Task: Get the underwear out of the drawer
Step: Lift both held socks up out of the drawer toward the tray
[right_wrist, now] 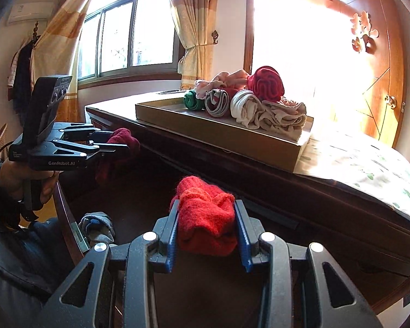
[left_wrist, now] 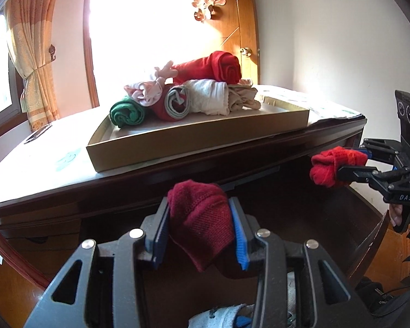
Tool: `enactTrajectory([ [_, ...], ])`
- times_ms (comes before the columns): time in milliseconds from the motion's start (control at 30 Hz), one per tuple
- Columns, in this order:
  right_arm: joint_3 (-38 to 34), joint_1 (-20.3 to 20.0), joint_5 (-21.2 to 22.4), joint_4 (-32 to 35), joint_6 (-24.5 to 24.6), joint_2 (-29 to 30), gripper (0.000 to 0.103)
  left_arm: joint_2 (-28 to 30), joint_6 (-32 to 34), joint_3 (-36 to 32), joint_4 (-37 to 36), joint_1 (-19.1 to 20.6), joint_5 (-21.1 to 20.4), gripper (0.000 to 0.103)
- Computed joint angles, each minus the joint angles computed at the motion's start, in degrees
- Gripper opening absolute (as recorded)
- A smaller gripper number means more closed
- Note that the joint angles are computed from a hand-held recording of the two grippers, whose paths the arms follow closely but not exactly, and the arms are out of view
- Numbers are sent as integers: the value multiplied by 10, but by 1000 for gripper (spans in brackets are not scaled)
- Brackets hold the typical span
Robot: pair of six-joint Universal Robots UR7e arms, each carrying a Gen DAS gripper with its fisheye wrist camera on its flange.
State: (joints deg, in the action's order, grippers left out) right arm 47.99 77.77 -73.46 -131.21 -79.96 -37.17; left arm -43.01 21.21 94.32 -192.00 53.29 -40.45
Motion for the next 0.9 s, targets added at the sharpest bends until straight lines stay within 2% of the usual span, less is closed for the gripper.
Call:
enactTrajectory([
  [300, 6, -6, 30, -11, 1, -3, 38, 8, 20, 4, -46, -4, -8, 40],
  [467, 32, -14, 71, -35, -12, -15, 38, 14, 43, 4, -84, -8, -11, 40],
  [567, 45, -15, 81, -58, -15, -18, 38, 17, 55, 4, -104, -10, -10, 40],
  [900, 51, -24, 121, -69, -13, -20, 38, 25, 94, 5, -152, -16, -13, 40],
])
